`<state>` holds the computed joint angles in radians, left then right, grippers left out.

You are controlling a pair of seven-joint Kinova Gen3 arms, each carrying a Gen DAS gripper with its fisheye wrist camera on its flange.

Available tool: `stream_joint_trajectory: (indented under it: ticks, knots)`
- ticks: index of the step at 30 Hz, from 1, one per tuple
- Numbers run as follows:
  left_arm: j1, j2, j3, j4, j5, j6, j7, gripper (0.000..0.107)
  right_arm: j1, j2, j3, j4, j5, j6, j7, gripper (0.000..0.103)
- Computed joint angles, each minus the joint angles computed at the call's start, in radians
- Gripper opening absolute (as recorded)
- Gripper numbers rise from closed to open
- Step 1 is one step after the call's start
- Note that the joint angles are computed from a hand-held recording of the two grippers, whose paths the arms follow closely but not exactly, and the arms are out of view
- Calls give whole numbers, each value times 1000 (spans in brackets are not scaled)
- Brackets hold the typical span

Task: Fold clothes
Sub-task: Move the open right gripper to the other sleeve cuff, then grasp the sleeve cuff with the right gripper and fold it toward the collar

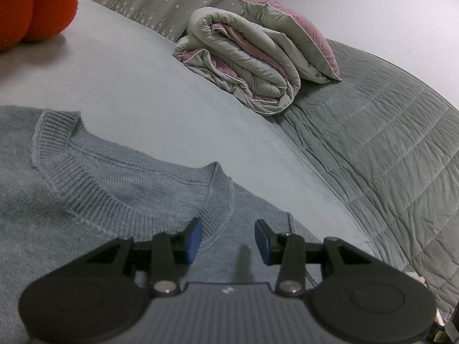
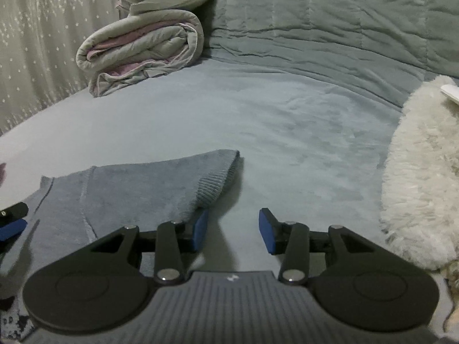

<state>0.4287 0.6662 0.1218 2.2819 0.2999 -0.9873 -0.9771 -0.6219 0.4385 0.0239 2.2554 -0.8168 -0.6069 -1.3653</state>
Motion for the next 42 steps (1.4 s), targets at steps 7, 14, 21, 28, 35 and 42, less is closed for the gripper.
stream_joint_trajectory:
  ticks: [7, 14, 21, 28, 35, 42]
  knots:
    - [-1, -1, 1, 0, -2, 1, 1, 42, 67, -8, -79, 17, 67, -37, -42, 45]
    - [1, -2, -1, -4, 0, 7, -2, 42, 95, -19, -100, 27, 96, -41, -71, 45]
    - [1, 0, 0, -4, 0, 5, -2, 42, 90, -24, -73, 30, 199, -13, -163, 45]
    - [-3, -2, 0, -4, -6, 6, -1, 42, 54, 1, -43, 14, 240, -1, -169, 45]
    - [-5, -2, 1, -3, -10, 6, 0, 42, 30, 12, -35, -3, 257, 11, -102, 12]
    - [-7, -3, 1, -2, -12, 6, 1, 42, -47, 8, -31, 2, 42, -72, 58, 7]
